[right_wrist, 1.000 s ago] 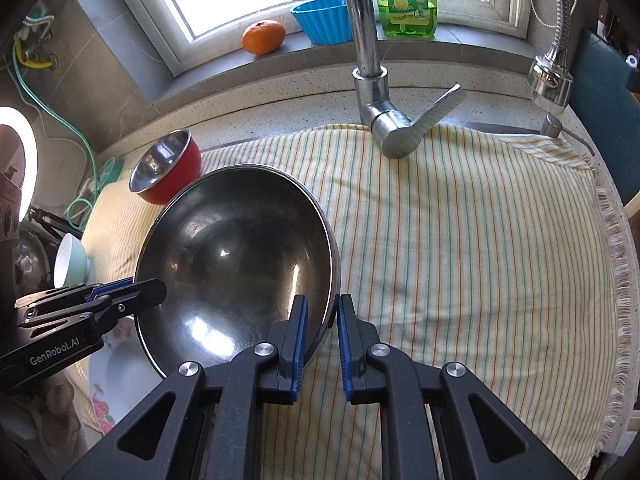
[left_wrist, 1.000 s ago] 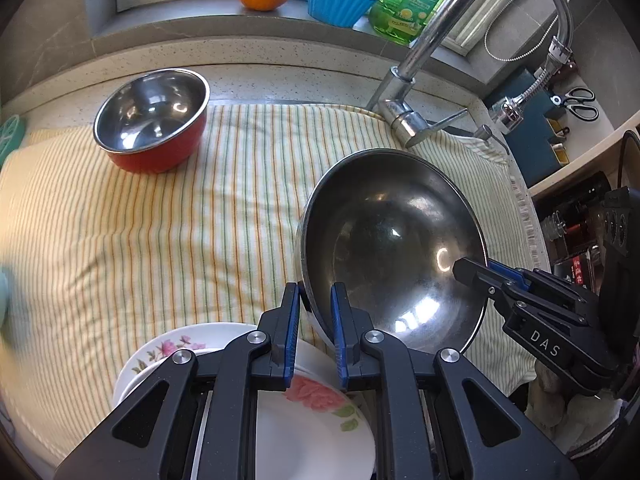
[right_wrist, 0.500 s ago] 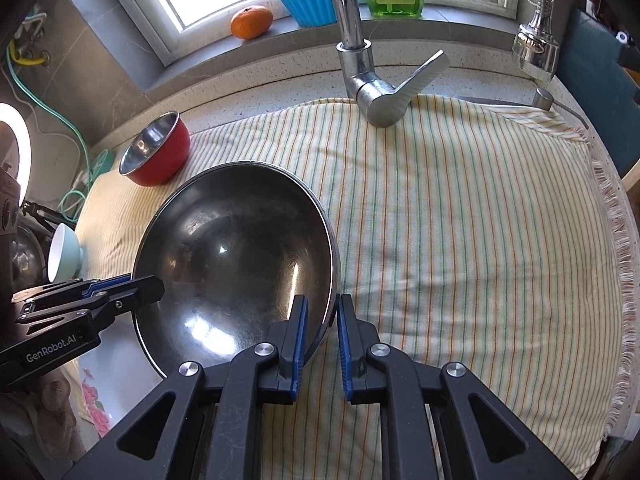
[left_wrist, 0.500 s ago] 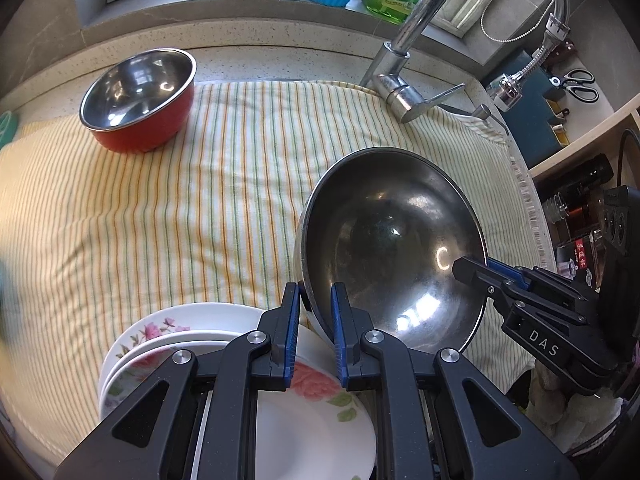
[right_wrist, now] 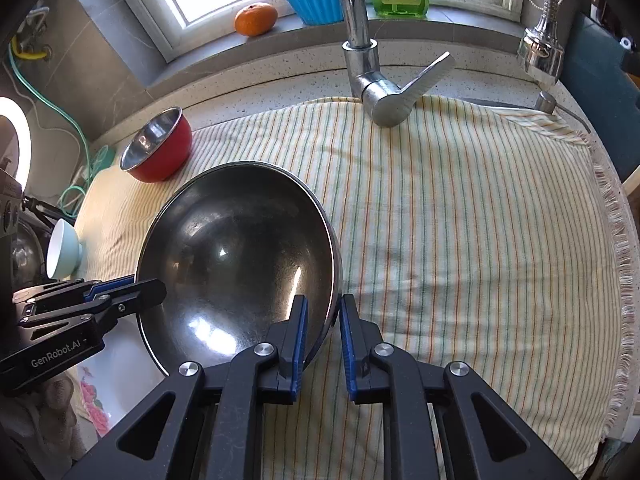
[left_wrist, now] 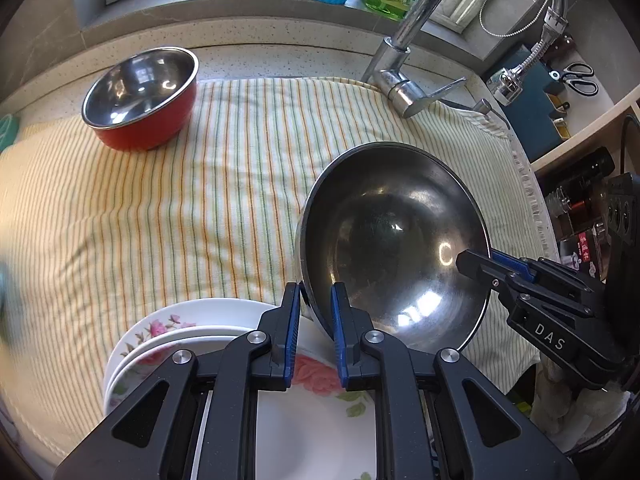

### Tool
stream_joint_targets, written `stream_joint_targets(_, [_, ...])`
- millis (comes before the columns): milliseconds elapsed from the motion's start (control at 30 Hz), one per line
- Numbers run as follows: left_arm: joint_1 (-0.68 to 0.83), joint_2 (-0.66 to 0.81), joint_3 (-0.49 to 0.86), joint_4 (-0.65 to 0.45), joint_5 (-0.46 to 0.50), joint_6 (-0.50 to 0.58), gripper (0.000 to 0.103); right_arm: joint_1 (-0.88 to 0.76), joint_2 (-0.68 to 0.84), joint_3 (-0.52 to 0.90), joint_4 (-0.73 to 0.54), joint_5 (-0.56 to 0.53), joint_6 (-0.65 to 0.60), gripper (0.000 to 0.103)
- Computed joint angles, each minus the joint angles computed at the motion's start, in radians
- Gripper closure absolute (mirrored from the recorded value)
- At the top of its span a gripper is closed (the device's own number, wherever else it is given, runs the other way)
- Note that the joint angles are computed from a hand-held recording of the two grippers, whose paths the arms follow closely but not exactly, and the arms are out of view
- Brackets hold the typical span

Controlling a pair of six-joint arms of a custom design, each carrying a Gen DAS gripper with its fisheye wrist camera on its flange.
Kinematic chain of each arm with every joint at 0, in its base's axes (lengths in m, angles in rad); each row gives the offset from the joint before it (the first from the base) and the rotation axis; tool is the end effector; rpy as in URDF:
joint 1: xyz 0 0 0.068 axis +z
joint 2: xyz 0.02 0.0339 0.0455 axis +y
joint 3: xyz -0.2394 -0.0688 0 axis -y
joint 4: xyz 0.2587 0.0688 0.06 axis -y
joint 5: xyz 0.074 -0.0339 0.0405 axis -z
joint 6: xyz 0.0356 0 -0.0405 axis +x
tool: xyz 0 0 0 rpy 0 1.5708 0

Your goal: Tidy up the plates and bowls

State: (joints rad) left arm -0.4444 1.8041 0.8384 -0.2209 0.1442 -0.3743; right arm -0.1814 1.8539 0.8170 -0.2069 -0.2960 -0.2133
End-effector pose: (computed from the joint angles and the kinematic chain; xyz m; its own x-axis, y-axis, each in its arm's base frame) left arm 0.2802 -0.1391 0.0665 -0.9524 0.0528 -0.3002 0.1352 0.9558 -0.2610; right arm 0.3018 -0.0448 0.0489 -0.9274 -0.0358 -0.3724 -0.1186 0.9722 0.2020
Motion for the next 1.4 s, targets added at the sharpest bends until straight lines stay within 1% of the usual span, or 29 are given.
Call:
stream_joint_targets(133, [0.003, -0.023, -0.009, -0.005, -0.012, 0.004, 0.089, 0.000, -0.024, -0.010, 0.003, 0.005, -0.002, 0.087])
stream_joint_targets(400, [0.049, -0.098, -0.059, 0.002, 0.013, 0.008, 0.089, -0.004, -0.097, -0.033, 0.002, 0.009, -0.005, 0.086])
stream_joint_targets(600, [0.091, -0.168, -0.095, -0.015, 0.024, 0.020, 0.089, 0.013, -0.139, -0.044, -0.003, 0.012, -0.004, 0.086])
stream_joint_targets(800, [0.146, -0.248, -0.135, -0.032, 0.027, 0.031, 0.089, 0.041, -0.178, -0.045, -0.024, -0.002, -0.002, 0.086])
stream_joint_targets(933, [0.212, -0.305, -0.168, -0.052, 0.034, 0.054, 0.089, 0.057, -0.208, -0.039, -0.047, -0.015, 0.001, 0.086])
stream_joint_targets(1100, [0.326, -0.364, -0.189, -0.101, 0.057, 0.128, 0.089, 0.093, -0.232, -0.010, -0.086, -0.034, 0.024, 0.084])
stream_joint_targets(1200, [0.391, -0.383, -0.187, -0.125, 0.064, 0.188, 0.089, 0.137, -0.246, 0.003, -0.084, -0.014, 0.059, 0.084])
stream_joint_targets(1400, [0.516, -0.333, -0.122, -0.156, 0.107, 0.312, 0.089, 0.238, -0.228, 0.081, -0.117, 0.003, 0.147, 0.083])
